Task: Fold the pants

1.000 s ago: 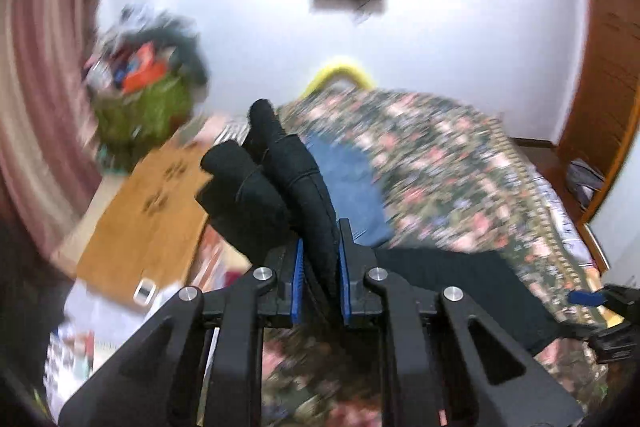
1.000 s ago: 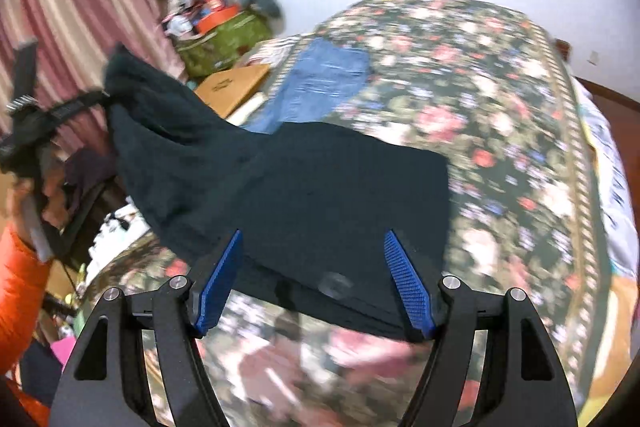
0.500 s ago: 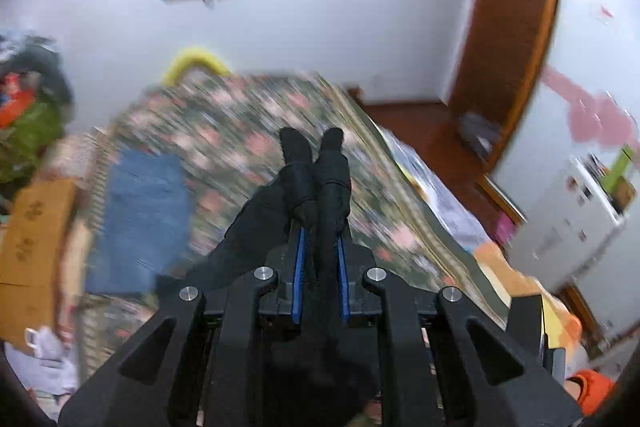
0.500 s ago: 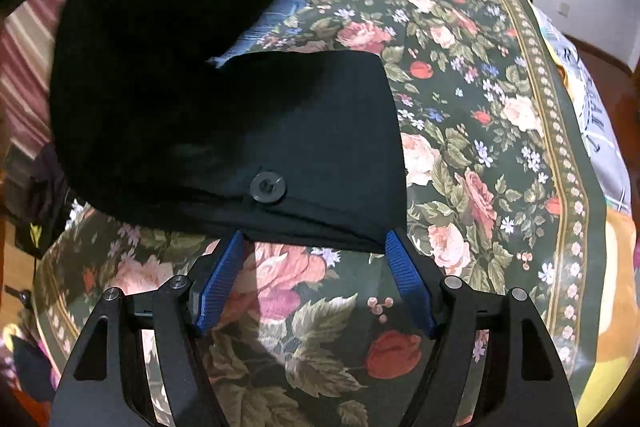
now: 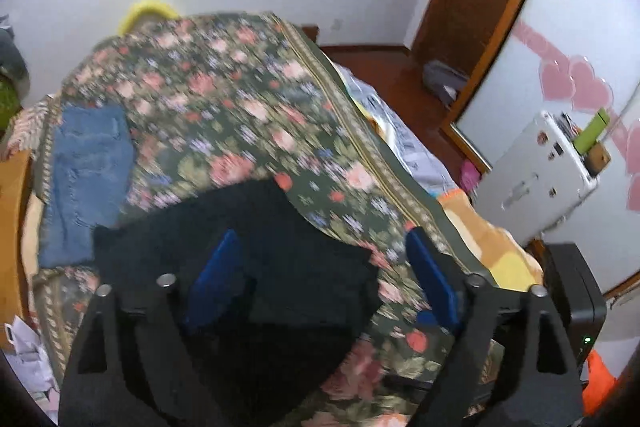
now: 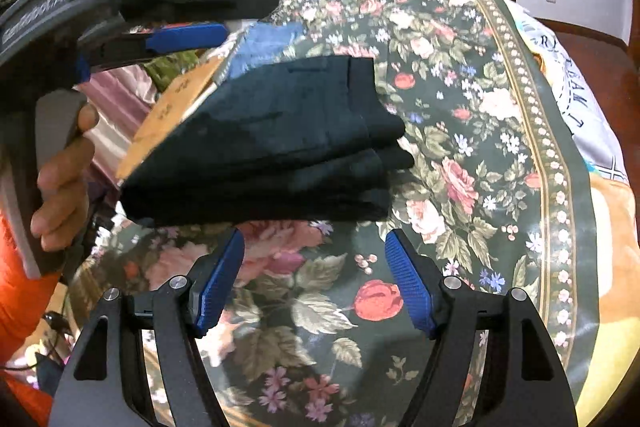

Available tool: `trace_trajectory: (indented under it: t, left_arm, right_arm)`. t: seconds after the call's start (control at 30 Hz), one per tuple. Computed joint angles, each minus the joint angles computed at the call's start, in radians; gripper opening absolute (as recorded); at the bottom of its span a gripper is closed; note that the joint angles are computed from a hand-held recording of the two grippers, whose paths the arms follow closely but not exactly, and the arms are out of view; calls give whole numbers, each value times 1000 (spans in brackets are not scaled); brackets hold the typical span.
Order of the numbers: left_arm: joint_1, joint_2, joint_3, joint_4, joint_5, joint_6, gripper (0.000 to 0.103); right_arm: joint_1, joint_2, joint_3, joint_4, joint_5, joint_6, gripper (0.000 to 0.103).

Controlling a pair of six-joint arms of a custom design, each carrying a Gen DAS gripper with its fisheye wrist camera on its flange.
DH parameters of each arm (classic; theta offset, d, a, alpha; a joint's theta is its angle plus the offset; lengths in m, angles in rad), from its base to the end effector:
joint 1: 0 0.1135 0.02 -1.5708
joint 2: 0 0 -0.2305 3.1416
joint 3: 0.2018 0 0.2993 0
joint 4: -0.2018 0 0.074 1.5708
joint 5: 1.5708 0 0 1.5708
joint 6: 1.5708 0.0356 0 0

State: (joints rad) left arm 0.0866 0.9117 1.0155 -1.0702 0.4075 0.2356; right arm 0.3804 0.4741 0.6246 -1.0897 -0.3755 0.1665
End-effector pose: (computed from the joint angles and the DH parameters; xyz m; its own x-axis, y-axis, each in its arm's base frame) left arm 0.2253 0.0054 0.2980 -0.7633 0.1489 -0.6287 0.3323 0.9250 -0.1844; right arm 0.1429 0.0712 0.2356 -0.8296 -0.1657 -0.5332 -0.4147 0.8223 0.3898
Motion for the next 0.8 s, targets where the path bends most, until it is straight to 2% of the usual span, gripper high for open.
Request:
trace_trajectory:
  t: [0.13,0.27,0.37,0.47,0.63,0.67,0.73,0.8]
  left_arm:
    - [115,75,31,119,-80,55,99]
    - [216,301,122,204,-178,111,99]
    - [268,481,195,269,-249,107,99]
    - [301,654,279,289,-267,90,99]
    - [295,867,335,295,-382,176,99]
    - [303,896,327,301,-387,196,102]
    - [348,878,286,330,-312,185,103]
    - [388,874,281,286,-275,207,103]
  right_arm:
    - [38,5,15,30,20,34,70]
    - [88,49,21,91,33,79,70]
    - [135,75,18,129,60,110,70]
    - [202,106,25,163,131,134,70]
    - [200,117,33,177,131,140,70]
    - [197,117,35,175,136,139,70]
    - [188,115,39,167,145,134,70]
    - [174,111,40,158,151,133,70]
